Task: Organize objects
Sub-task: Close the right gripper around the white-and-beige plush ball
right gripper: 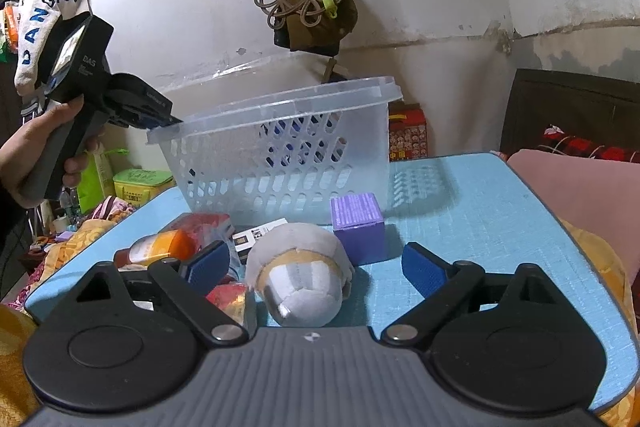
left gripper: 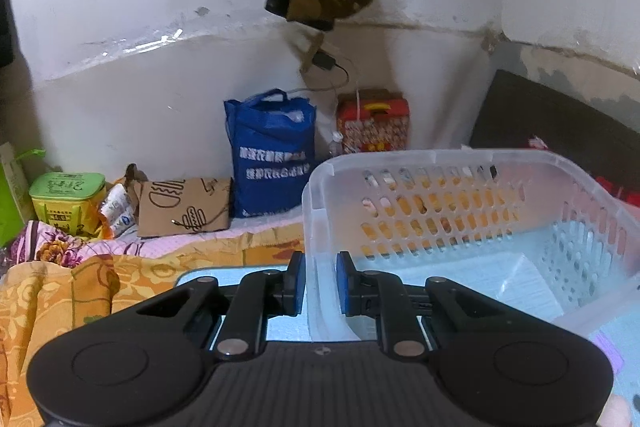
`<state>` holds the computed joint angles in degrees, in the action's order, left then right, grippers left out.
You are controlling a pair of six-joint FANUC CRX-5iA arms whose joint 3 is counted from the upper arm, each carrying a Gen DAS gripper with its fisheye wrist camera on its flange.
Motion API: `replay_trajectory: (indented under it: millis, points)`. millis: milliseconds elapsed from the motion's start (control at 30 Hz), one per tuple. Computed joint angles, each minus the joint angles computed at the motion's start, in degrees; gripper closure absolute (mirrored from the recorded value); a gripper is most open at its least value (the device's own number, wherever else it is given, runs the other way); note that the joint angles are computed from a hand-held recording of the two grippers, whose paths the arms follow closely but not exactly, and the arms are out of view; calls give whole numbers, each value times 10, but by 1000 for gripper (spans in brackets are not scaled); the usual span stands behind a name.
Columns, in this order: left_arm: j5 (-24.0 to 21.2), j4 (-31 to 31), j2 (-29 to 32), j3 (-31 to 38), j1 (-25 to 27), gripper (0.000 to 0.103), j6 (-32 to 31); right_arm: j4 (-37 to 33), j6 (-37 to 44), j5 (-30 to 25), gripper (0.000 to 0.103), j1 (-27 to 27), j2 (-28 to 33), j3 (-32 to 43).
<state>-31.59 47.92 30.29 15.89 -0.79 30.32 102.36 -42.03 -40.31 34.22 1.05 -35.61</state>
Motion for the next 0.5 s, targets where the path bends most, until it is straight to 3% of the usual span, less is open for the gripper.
replay_trajectory:
  millis: [233,500]
  points:
    - [-20,-39,14,24,2,81,38,12,-15,6,7,-6,1,-1]
    - [-16,-25,11,15,1,81,29,14,-19,6,7,-7,1,-2]
